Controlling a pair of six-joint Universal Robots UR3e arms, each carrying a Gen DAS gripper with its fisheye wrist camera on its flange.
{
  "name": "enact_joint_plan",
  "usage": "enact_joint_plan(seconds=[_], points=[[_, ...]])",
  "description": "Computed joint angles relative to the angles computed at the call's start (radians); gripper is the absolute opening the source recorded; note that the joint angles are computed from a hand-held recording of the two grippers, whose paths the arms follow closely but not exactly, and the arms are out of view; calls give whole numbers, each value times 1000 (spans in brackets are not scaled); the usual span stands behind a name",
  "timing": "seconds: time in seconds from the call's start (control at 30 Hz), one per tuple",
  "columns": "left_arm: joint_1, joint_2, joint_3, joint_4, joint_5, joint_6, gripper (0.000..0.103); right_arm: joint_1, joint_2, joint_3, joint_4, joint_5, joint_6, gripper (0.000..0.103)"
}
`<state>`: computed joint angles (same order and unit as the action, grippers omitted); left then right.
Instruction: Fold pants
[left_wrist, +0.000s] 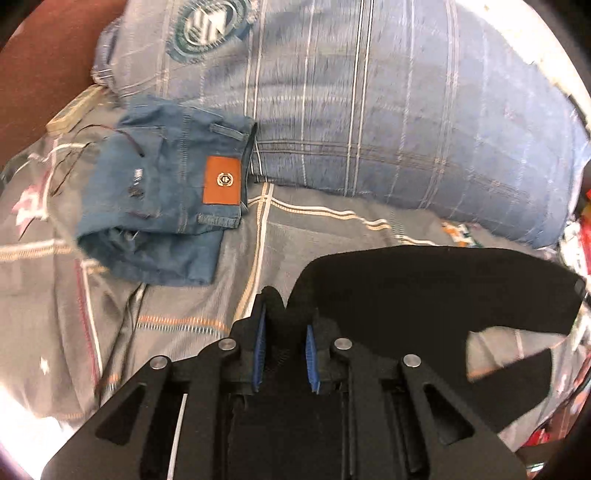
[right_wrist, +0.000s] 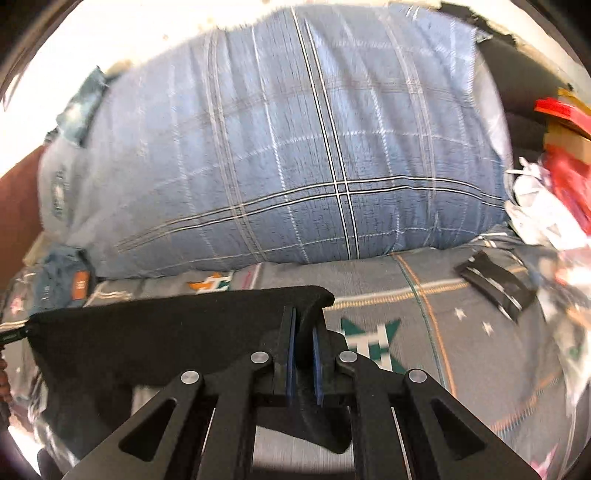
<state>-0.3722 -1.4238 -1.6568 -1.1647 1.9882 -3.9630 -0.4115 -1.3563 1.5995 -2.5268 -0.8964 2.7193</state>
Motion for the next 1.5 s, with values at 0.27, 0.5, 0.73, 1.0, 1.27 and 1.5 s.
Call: enact_joint_plan(seconds=[0.27, 0.5, 0.73, 1.0, 1.27, 1.5], points=[[-104, 217, -331, 110, -130, -228, 16, -494, -588, 586, 476, 279, -649, 6], [-2, 491, -615, 175, -388, -304, 20, -664, -689, 679, 687, 133, -834, 11], [-194, 507, -548, 187, -296, -497, 36, -920, -726, 499, 1219, 118, -1049, 29], [-94, 506, -705, 541, -427, -519, 69, -777, -496, 398, 1335, 140, -817, 54], [122, 521, -866, 625, -684, -490, 69, -606, -398, 433, 1163, 165, -603, 54], [147, 412, -810, 633, -653, -427, 58, -523, -331, 459, 940, 174, -369, 49]])
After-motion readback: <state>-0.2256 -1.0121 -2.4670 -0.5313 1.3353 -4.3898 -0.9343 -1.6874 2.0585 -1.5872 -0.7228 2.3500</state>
